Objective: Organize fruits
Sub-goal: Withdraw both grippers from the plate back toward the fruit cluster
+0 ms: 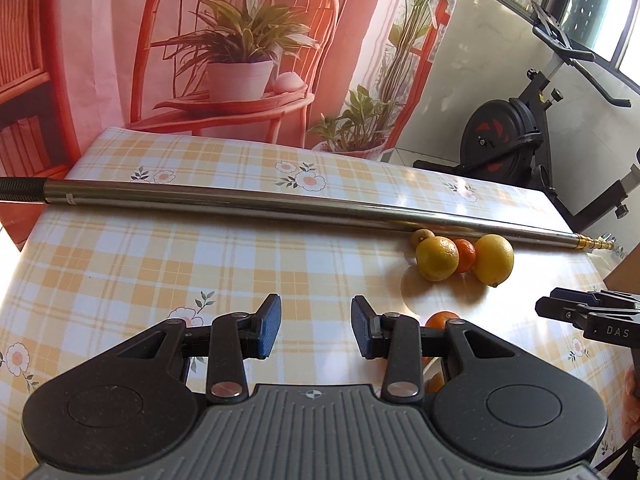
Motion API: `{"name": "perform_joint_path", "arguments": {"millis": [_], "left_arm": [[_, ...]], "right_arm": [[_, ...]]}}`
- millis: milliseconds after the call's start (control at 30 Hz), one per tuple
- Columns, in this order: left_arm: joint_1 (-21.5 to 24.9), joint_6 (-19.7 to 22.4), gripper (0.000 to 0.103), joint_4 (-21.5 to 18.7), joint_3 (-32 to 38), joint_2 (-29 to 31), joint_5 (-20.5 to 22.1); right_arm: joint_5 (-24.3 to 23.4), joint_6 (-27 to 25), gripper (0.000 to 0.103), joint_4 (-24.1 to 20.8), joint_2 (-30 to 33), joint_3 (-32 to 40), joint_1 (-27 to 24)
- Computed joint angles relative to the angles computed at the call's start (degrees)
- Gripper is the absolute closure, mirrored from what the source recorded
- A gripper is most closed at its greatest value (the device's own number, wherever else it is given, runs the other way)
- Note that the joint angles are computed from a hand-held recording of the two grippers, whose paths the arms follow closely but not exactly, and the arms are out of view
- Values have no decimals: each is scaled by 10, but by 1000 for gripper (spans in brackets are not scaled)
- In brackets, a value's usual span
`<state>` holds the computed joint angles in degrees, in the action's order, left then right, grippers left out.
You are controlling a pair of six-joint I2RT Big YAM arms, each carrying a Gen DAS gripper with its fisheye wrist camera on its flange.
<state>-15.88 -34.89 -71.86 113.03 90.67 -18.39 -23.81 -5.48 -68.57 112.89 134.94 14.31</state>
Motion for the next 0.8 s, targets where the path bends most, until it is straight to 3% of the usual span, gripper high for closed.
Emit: {"name": "perform_joint_path", "arguments": {"millis": [267,533,800], "left_arm": [[-10,31,62,36,10,20,33],[-1,16,62,13,74,69,60],[3,31,62,-17,153,119,87]], "right_arm": [[9,31,59,27,-4,-17,0],[6,41,59,44,-9,-36,-3],[17,51,59,56,-13,-51,-6]]}}
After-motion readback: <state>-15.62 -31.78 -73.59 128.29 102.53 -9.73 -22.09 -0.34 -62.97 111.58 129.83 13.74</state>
